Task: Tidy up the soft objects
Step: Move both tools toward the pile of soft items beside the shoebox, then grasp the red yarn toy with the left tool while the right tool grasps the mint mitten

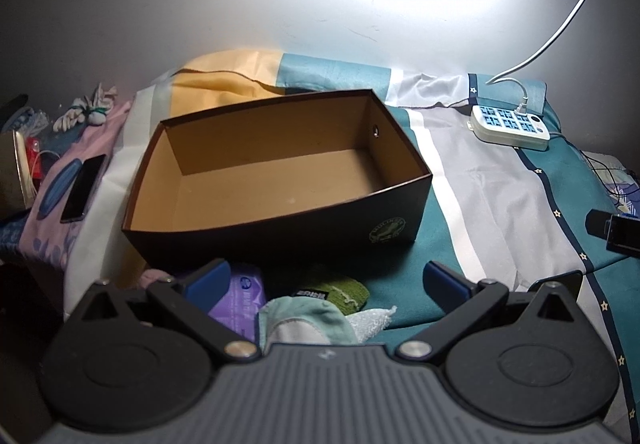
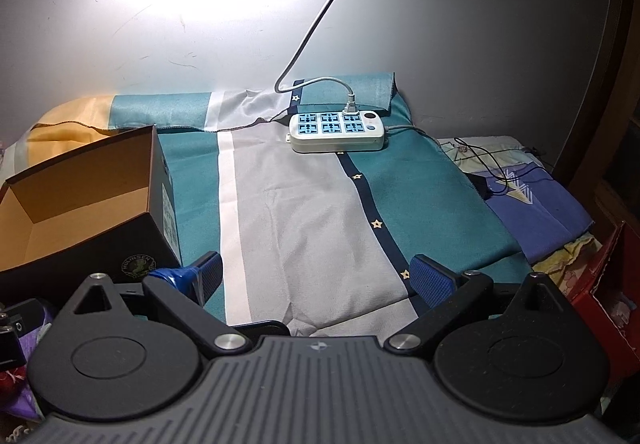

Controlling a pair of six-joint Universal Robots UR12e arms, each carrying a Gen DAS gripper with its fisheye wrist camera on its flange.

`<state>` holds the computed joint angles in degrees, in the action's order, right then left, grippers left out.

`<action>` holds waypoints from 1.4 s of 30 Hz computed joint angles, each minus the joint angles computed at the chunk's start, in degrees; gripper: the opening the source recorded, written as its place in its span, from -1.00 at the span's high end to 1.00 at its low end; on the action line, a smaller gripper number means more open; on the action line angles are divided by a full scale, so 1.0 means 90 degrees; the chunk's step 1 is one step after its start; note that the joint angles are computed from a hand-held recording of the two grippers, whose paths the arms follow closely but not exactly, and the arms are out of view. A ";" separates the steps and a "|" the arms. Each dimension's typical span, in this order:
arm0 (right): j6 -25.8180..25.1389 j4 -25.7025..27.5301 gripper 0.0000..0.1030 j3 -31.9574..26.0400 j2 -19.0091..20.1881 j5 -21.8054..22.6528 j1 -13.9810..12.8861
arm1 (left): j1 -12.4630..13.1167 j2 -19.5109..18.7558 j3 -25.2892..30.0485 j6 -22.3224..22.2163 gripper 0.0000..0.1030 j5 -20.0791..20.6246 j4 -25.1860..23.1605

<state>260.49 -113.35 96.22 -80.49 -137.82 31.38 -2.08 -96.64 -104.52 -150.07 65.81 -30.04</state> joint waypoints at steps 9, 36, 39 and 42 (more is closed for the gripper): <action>-0.0302 -0.0333 -0.68 -0.0058 0.0066 0.0070 0.0047 | 0.0089 0.0012 -0.0008 -0.0036 -0.99 -0.0015 0.0056; -0.0527 -0.1444 -0.67 -0.0300 0.0468 0.0651 0.0257 | 0.0669 -0.0317 0.0196 0.0145 -0.98 -0.0156 0.0377; -0.0621 -0.1686 -0.67 -0.0322 0.0529 0.0720 0.0304 | 0.0860 -0.0392 0.0258 0.0270 -0.98 -0.0212 0.0521; -0.0762 -0.1911 -0.67 -0.0354 0.0604 0.0802 0.0338 | 0.1076 -0.0517 0.0391 0.0598 -0.98 -0.0273 0.0731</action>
